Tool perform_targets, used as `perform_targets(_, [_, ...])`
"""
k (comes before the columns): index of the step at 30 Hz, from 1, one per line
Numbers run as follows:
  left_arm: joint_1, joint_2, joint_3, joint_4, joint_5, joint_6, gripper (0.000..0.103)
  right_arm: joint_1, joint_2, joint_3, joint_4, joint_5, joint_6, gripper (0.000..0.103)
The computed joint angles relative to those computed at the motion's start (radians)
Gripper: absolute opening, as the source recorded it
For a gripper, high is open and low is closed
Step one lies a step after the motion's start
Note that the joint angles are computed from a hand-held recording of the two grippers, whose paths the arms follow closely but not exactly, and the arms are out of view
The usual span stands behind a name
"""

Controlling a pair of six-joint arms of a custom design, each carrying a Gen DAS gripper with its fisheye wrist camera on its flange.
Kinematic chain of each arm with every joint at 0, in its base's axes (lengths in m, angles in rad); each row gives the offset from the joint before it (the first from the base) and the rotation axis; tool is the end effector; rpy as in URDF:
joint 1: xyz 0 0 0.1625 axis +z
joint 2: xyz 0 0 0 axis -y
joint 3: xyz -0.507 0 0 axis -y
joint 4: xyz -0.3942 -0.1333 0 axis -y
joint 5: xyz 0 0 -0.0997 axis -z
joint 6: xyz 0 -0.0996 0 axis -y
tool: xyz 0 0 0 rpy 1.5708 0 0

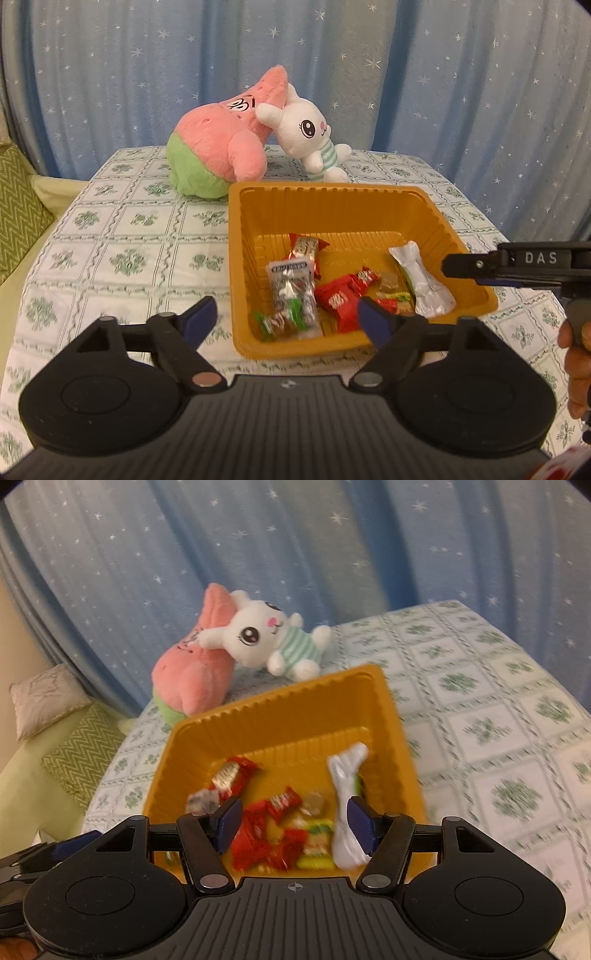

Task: Organize snacks

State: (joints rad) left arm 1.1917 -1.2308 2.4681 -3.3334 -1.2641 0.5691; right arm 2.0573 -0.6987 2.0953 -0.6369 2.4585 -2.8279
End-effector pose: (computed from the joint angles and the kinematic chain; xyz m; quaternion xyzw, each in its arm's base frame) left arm -0.0081 -0.4618 0.2358 0.4004 0.8672 -0.2414 0.1712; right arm 0.2522 -0.3569 -0.0152 -0.0972 -0.8414 0.4819 0.2246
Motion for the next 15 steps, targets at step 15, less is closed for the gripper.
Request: perform_targets(15, [-0.071, -0.226, 0.163, 0.074, 0.069, -0.11, 0.103, 0.23, 0.124, -0.081, 0.453, 0.186, 0.479, 0.063])
